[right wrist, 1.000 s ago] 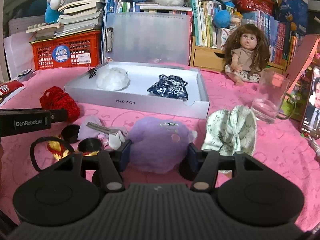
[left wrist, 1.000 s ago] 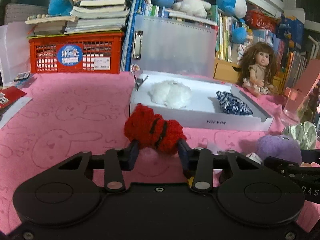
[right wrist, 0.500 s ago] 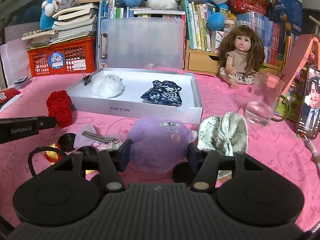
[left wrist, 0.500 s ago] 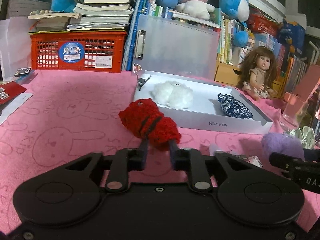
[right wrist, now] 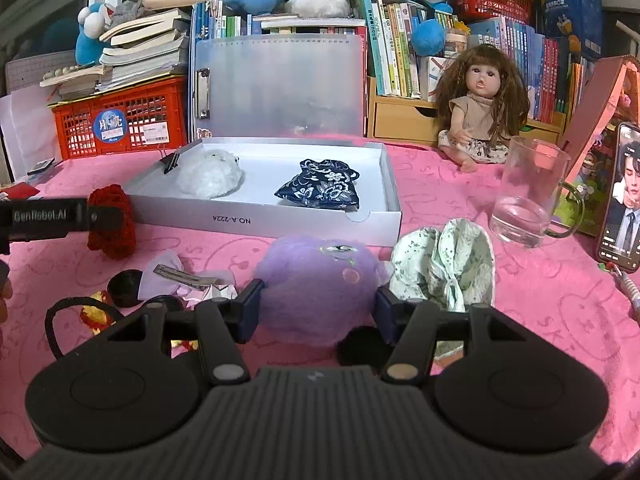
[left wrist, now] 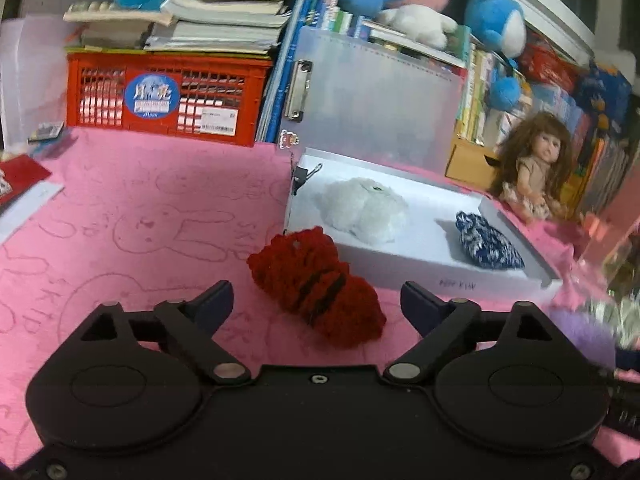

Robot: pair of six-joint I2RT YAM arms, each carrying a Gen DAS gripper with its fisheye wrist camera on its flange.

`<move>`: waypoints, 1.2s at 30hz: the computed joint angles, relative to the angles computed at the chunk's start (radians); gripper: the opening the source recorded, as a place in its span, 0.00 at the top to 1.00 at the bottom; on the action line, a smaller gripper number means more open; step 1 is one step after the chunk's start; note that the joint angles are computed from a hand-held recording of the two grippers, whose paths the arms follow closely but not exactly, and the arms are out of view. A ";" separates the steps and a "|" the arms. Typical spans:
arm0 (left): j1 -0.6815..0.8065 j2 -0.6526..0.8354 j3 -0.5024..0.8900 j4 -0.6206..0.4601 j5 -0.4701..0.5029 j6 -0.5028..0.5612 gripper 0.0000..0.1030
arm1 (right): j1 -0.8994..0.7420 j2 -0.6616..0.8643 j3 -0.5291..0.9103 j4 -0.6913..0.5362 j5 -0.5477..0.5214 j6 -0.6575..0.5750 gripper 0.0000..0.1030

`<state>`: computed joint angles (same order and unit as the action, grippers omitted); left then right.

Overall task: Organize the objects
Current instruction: 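Carry the purple plush and red crochet hat into the white box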

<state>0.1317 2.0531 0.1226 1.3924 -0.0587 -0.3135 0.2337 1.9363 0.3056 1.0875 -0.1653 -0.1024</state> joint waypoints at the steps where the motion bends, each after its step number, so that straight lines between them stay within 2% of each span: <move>1: 0.007 -0.008 0.014 -0.029 0.006 -0.006 0.12 | -0.001 0.002 0.001 0.002 -0.002 0.000 0.42; 3: 0.018 -0.029 0.043 -0.101 0.010 -0.015 0.13 | -0.002 0.003 0.004 0.003 -0.006 0.002 0.42; 6: 0.026 -0.036 0.080 -0.178 0.012 -0.028 0.27 | -0.004 0.002 0.008 0.005 -0.011 0.008 0.42; 8: 0.035 -0.019 0.087 -0.166 0.044 -0.034 0.47 | -0.006 0.001 0.013 0.003 -0.015 0.010 0.42; 9: 0.035 -0.012 0.083 -0.150 0.062 -0.040 0.52 | -0.007 0.001 0.015 0.002 -0.017 0.011 0.42; 11: 0.003 -0.026 0.080 -0.163 0.020 -0.041 0.56 | -0.008 0.002 0.019 0.000 -0.019 0.013 0.42; 15: -0.053 -0.049 0.066 -0.164 -0.052 -0.032 0.60 | -0.017 0.002 0.022 0.002 -0.032 0.018 0.42; 22: -0.080 -0.171 0.032 -0.210 -0.073 -0.028 0.60 | -0.023 -0.024 0.043 -0.041 -0.040 0.035 0.42; 29: -0.085 -0.314 0.085 -0.397 -0.048 -0.004 0.60 | -0.020 -0.085 0.099 -0.150 -0.048 0.057 0.42; 36: -0.091 -0.355 0.192 -0.534 -0.039 0.042 0.60 | -0.024 -0.104 0.235 -0.320 -0.076 0.101 0.42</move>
